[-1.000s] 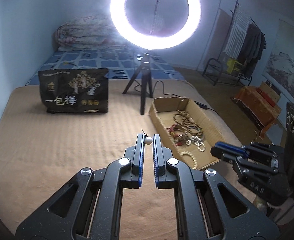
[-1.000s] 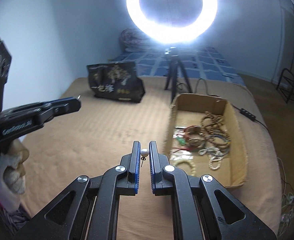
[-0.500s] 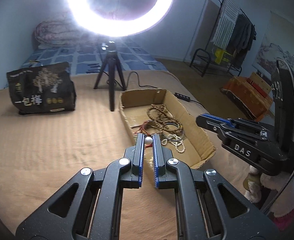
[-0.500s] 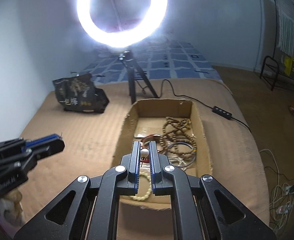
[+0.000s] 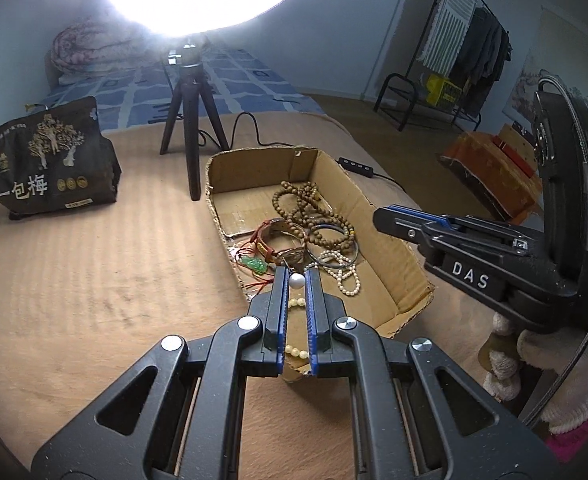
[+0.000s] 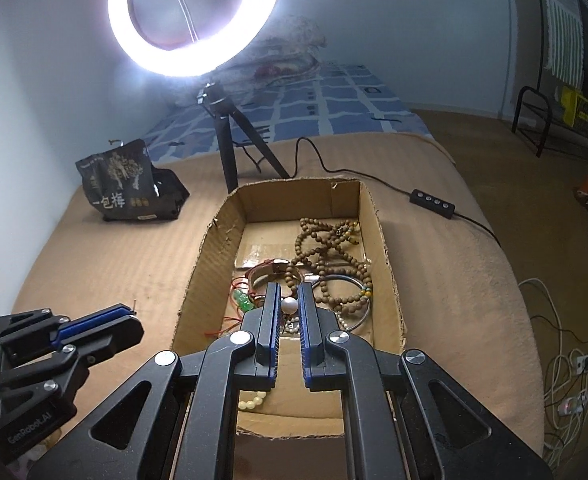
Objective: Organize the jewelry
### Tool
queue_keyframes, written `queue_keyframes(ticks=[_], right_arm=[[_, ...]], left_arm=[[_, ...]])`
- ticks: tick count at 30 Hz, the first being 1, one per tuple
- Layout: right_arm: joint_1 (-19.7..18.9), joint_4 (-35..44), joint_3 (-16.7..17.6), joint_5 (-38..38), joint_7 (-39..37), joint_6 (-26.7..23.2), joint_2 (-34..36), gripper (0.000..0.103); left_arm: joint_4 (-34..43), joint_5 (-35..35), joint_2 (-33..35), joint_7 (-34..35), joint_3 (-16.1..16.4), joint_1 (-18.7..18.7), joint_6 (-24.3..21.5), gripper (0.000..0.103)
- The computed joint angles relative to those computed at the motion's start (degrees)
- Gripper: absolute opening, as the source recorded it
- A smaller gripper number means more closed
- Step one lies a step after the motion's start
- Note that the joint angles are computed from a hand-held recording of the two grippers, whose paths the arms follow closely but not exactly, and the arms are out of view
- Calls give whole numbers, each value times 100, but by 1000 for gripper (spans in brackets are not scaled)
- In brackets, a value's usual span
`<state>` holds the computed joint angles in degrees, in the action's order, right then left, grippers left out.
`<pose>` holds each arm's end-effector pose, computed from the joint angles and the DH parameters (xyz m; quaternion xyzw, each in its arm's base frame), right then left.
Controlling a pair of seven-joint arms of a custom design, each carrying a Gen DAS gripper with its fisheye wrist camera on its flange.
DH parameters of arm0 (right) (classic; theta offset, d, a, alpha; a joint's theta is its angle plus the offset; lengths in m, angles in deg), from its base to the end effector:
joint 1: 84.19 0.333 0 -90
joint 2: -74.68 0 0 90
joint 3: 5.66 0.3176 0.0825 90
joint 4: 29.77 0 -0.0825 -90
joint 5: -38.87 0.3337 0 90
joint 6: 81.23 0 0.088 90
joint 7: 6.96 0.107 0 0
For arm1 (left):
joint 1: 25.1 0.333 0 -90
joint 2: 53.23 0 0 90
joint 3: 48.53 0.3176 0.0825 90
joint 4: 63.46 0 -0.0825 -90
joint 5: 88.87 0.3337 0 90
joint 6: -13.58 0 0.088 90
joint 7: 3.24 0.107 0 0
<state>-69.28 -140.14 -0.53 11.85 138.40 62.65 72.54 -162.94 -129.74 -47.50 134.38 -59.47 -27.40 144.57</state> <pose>0.5123 0.1916 0.5908 -0.5476 0.7586 -0.2266 0.2707 0.5665 -0.1434 0.5815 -0.3902 0.8391 -0.3774 0.0366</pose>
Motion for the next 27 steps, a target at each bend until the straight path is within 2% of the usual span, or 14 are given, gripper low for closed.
queue_keyframes(ticks=[13, 14, 15, 16, 17, 19, 22, 24, 25, 27], right_arm=[[-5, 9, -28, -60, 96, 17, 26, 7], [-3, 27, -22, -81, 106, -30, 29, 10], [0, 45, -19, -94, 117, -72, 34, 14], [4, 63, -15, -123, 151, -112, 37, 30], [7, 69, -9, -197, 232, -127, 33, 48], [8, 43, 1, -391, 419, -107, 0, 62], [13, 128, 16, -472, 483, -253, 16, 64], [25, 177, 21, -543, 558, -361, 30, 70], [33, 199, 25, -589, 608, -410, 36, 75], [50, 234, 27, -675, 669, -496, 43, 78]], left_arm=[[-19, 79, 50, 34, -82, -77, 90, 7], [-19, 110, 51, 14, -80, -85, 91, 14], [-19, 121, 51, 2, -77, -86, 80, 30], [-29, 109, 42, 7, -77, -85, 85, 37], [-49, 100, 29, 16, -76, -87, 121, 42], [-69, 125, 12, 12, -70, -97, 173, 42], [-81, 125, -2, 15, -59, -96, 177, 42], [-79, 162, -3, 9, -52, -98, 164, 43], [-77, 177, -4, 3, -49, -98, 154, 45], [-86, 159, -15, 17, -48, -96, 167, 56]])
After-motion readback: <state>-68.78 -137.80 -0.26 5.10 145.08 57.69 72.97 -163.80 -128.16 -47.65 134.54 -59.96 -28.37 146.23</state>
